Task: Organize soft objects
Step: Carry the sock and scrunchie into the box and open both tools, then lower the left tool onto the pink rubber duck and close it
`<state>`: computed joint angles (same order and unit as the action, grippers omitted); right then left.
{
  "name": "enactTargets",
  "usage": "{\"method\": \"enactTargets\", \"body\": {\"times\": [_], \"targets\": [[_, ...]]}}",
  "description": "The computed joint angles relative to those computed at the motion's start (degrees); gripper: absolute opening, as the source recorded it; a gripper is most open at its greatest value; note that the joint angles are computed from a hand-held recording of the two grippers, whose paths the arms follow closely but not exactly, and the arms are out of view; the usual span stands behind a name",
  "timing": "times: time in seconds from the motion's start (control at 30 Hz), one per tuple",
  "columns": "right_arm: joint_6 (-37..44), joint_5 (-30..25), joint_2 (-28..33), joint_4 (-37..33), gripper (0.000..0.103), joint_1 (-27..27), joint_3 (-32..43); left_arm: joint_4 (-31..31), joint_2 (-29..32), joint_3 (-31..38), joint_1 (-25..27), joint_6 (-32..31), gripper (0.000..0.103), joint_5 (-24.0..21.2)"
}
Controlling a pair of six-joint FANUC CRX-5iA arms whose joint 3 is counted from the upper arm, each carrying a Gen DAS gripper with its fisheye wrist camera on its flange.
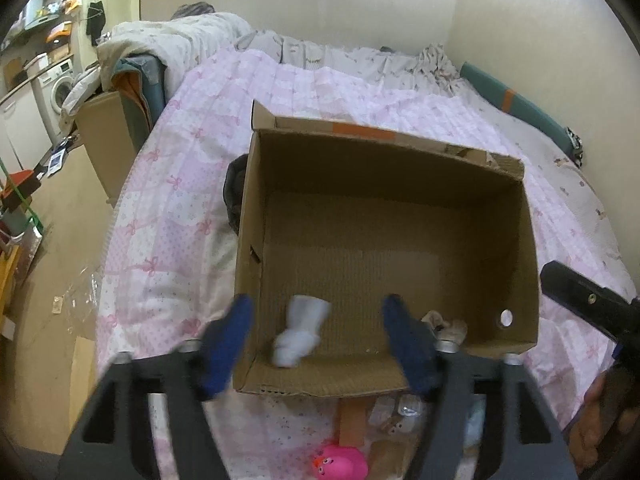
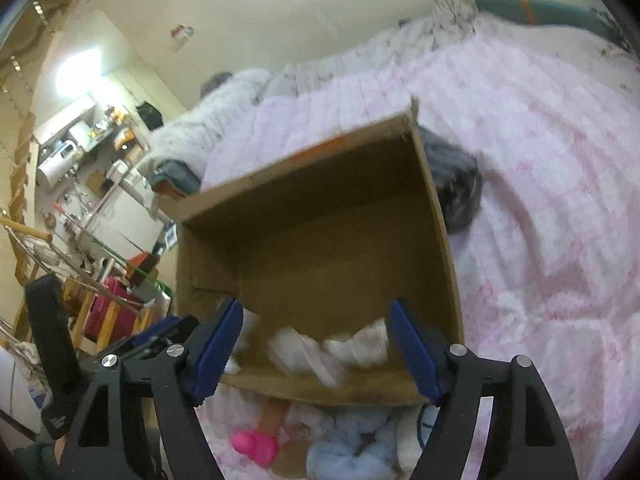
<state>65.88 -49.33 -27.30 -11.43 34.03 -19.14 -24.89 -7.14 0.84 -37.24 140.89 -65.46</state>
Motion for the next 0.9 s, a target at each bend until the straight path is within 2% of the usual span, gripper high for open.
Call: {"method": "enactTargets", "body": {"times": [0.43, 0.63, 0.9], "targets": [[-0.9, -2.2, 0.6, 0.3, 0.084, -0.3, 0.7, -0.4, 1.1, 1.1, 0.0, 0.3, 0.07, -2.6], [-10.2, -1.9, -0.7, 13.8, 0.084, 5.4, -2.7, -2.1, 1.3, 2.1, -0.9, 0.9, 0.07, -4.4], [-11.4, -2.6, -0.7, 15.2, 0.084, 5.7, -2.6, -2.3, 0.8, 1.9, -1.0, 1.3, 0.07, -5.3]]}}
